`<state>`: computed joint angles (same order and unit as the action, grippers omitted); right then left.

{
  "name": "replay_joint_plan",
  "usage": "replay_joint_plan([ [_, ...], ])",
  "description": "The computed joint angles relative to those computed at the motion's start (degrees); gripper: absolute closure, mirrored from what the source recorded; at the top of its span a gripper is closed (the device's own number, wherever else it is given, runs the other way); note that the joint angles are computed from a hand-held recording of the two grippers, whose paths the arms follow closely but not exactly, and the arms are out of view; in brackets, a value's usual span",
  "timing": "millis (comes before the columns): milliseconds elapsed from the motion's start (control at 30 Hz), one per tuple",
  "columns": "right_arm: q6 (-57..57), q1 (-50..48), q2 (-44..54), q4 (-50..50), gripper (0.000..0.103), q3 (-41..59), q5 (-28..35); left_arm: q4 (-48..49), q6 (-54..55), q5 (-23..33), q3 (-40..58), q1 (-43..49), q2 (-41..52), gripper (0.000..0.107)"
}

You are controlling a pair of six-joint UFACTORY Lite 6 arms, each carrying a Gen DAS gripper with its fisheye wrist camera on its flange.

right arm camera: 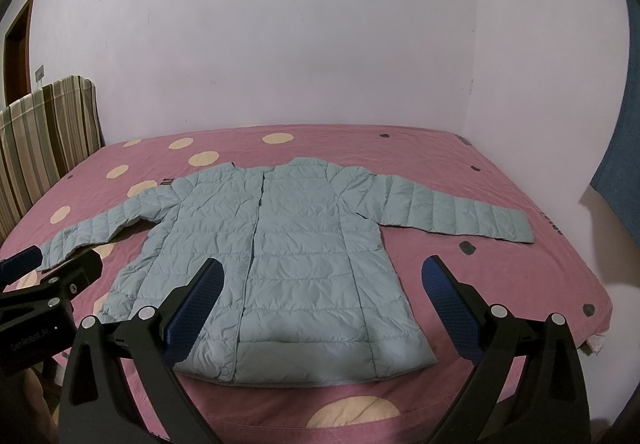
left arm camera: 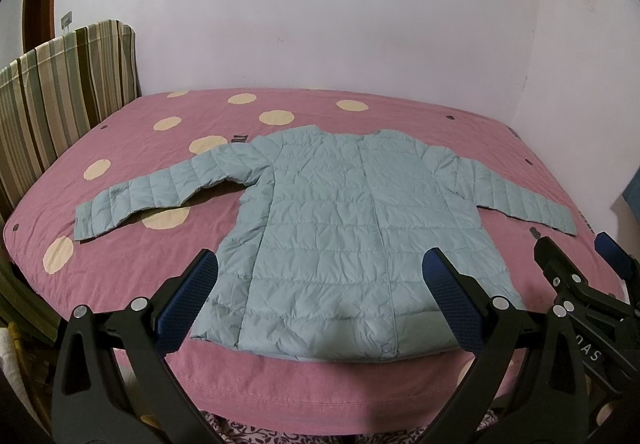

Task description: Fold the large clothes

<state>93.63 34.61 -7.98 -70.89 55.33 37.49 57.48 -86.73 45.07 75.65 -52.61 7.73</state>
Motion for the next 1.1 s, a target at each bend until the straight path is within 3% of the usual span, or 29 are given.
replay_joint_plan([
  [1100, -1.07, 0.29, -0.93, 0.89, 0.005, -0.29, 0.53, 0.14, -0.98, 0.16, -1.23, -0.76, -0.63, 0.006],
])
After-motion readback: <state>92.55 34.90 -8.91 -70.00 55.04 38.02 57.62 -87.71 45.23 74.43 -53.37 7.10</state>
